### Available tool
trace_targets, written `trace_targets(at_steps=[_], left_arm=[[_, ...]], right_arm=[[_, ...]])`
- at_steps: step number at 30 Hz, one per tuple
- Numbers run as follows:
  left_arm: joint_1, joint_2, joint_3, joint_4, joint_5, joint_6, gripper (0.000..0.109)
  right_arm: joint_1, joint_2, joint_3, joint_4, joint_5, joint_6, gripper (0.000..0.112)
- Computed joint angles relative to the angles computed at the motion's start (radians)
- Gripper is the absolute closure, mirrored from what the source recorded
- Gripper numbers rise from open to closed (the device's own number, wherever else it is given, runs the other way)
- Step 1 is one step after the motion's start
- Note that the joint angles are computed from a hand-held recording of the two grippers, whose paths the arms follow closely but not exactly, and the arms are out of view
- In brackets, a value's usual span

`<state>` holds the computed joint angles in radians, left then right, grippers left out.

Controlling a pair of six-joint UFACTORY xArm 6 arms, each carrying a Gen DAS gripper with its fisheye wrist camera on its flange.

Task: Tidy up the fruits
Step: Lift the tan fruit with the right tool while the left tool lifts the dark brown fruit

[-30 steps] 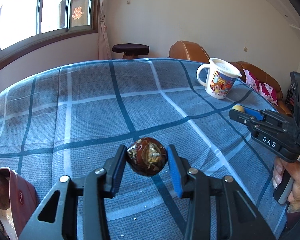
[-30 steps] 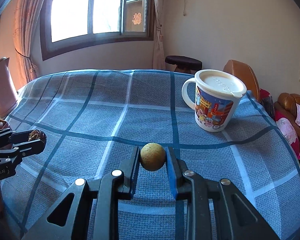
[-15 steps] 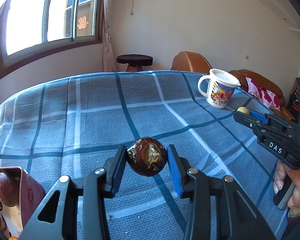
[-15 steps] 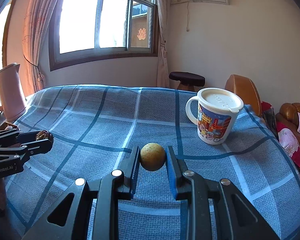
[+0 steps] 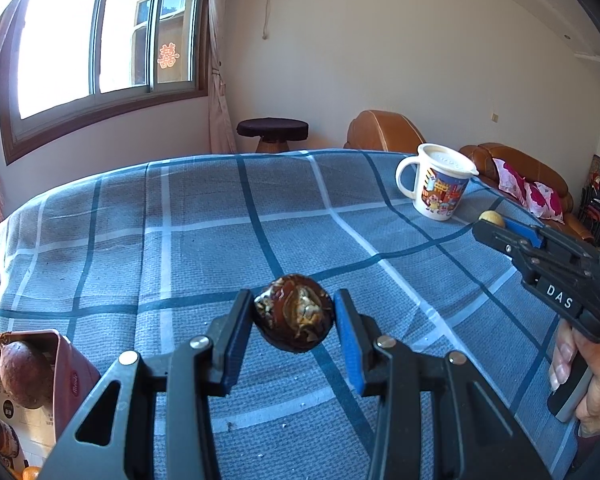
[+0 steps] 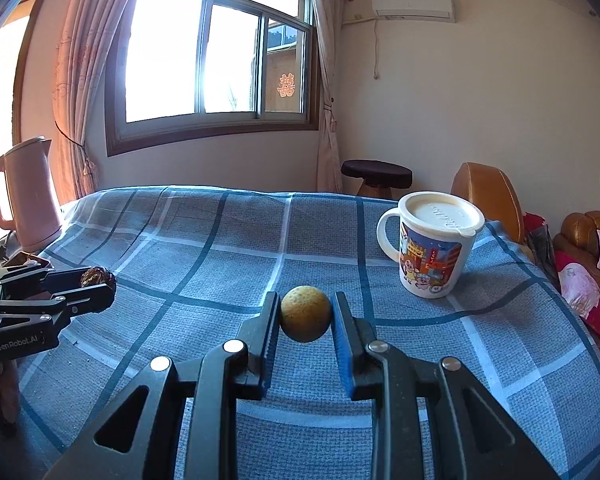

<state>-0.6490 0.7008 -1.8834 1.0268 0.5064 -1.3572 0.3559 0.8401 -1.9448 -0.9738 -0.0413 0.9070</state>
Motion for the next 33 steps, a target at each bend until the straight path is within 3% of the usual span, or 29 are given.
trace_targets(at_steps=[7,16,22,33], left_arm=[[-0.013,-0.013,0.014,0.048,0.017,-0.02,0.066],[-0.024,-0.036,0.043,0.122,0.034,-0.087,0.066],[-0.031,-0.055,0.067,0.162,0.039,-0.121,0.066],[-0.048,-0.083,0.103,0.207,0.06,-0.152,0.066]], right_arm=[[-0.006,-0.012,-0.025,-0.294,-0.005,0.284,0.085],[-0.002,-0.033,-0.081,-0.821,0.001,0.822,0.085],[0.007,-0.046,-0.087,-0.974,0.003,0.983,0.085],[0.028,-0.066,-0.083,-1.136,0.004,1.145,0.085]])
